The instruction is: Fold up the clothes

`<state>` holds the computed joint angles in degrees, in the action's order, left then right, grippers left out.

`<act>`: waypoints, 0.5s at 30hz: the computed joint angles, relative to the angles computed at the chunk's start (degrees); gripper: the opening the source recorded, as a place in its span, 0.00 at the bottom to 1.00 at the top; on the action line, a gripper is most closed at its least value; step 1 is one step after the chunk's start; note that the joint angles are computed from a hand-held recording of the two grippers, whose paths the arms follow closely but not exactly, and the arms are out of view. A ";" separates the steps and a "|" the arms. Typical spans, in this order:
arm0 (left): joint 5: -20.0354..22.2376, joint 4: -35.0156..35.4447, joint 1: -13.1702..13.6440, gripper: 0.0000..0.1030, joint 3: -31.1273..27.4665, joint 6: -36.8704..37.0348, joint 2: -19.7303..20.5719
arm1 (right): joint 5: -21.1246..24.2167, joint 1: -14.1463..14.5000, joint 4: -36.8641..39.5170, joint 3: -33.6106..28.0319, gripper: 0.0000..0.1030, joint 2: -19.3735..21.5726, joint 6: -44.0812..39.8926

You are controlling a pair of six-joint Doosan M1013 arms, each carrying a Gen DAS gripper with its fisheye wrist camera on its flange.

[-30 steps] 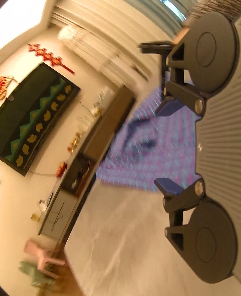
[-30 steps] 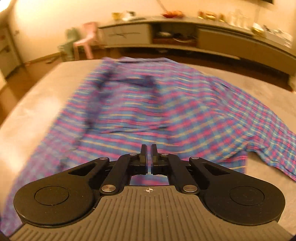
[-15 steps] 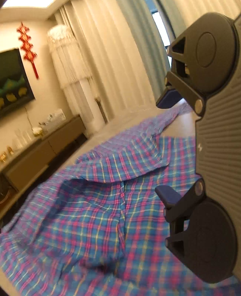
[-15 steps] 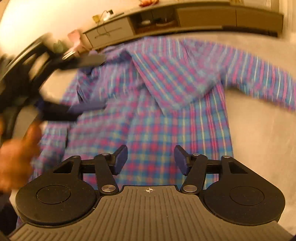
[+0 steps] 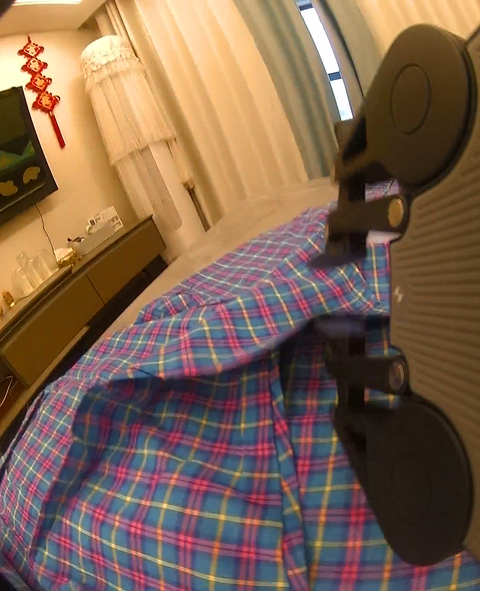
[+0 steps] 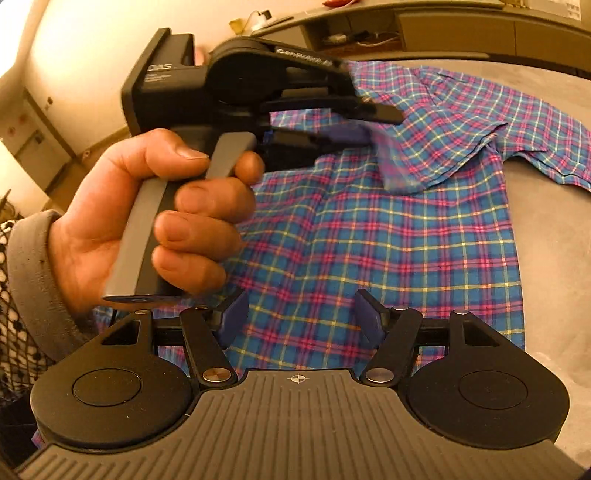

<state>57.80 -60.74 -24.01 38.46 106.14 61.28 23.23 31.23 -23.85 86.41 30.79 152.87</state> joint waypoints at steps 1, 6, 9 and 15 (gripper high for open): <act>-0.22 -1.00 0.27 0.02 0.91 1.40 -0.55 | 0.03 0.05 -0.44 -0.02 0.60 -0.02 0.56; -1.09 -10.29 2.96 0.01 9.41 10.87 -5.66 | 0.84 0.29 -1.21 -0.30 0.60 0.19 1.08; -0.84 -17.04 5.75 0.01 16.75 17.89 -10.23 | 0.99 0.07 -0.48 -0.44 0.60 0.49 0.07; -4.70 -13.38 8.89 0.01 25.56 20.58 -16.59 | 1.31 0.35 -2.70 -1.20 0.62 1.32 2.13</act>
<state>53.10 -74.12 -15.12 64.02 126.72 44.69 24.54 31.58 -26.55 85.21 32.11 155.00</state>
